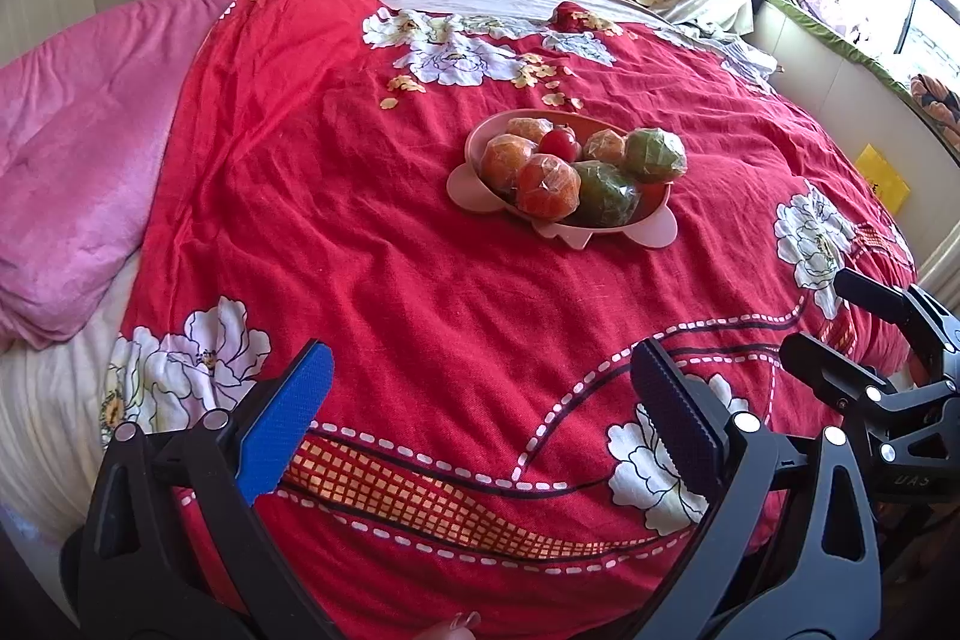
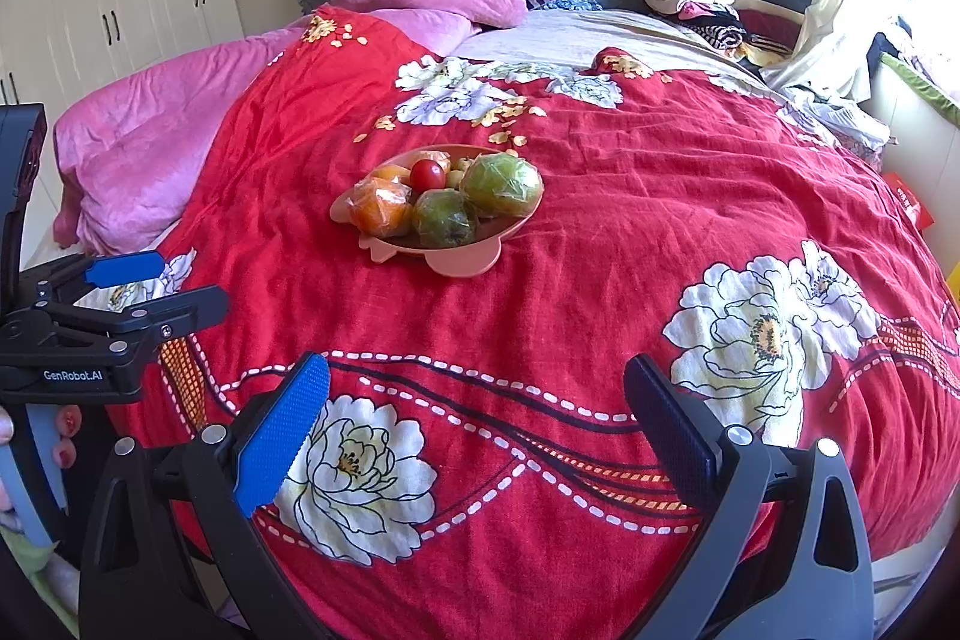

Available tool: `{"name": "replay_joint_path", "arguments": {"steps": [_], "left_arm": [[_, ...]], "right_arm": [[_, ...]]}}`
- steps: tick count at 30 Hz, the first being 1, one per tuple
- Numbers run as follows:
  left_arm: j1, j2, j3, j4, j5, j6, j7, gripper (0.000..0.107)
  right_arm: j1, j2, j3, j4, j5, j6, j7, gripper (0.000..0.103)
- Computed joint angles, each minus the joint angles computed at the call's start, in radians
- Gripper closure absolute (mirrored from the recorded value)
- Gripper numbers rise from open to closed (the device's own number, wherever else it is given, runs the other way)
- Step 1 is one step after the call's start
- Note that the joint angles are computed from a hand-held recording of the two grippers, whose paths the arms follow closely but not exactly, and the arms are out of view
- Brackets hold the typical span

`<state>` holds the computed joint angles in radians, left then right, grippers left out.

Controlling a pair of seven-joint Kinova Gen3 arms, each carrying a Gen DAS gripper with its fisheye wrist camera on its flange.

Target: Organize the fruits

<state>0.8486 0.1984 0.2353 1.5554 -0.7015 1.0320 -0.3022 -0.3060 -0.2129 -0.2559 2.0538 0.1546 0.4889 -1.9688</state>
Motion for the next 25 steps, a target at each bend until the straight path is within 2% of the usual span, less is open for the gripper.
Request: {"name": "replay_joint_path", "arguments": {"steps": [10,12,13,15,18,21,25], "left_arm": [[-0.004,0.004,-0.004,-0.005,0.023,-0.013,-0.008,0.014],[0.012,0.013,-0.004,-0.020,-0.005,0.020,0.022,0.014],[0.048,0.015,-0.028,-0.022,-0.037,0.042,0.055,0.014],[0.066,-0.001,-0.027,-0.002,-0.091,0.037,0.101,0.014],[-0.003,-0.036,0.029,0.041,-0.112,-0.027,0.152,0.014],[0.012,-0.021,-0.012,0.029,-0.119,0.017,0.165,0.014],[-0.053,0.008,-0.017,-0.004,-0.104,0.086,0.113,0.014]], "right_arm": [[-0.001,0.000,0.005,0.004,-0.005,-0.001,0.004,0.005],[0.000,0.002,0.004,0.003,-0.004,0.001,0.004,0.005],[0.004,0.006,-0.001,0.001,0.002,0.000,-0.003,0.005],[0.009,0.010,-0.001,0.004,0.011,-0.008,-0.012,0.005],[0.016,0.018,0.012,0.010,0.013,-0.025,-0.019,0.005],[0.037,0.024,0.026,0.010,0.024,-0.036,-0.021,0.005],[0.089,0.047,0.054,-0.010,0.070,-0.055,-0.042,0.005]]}}
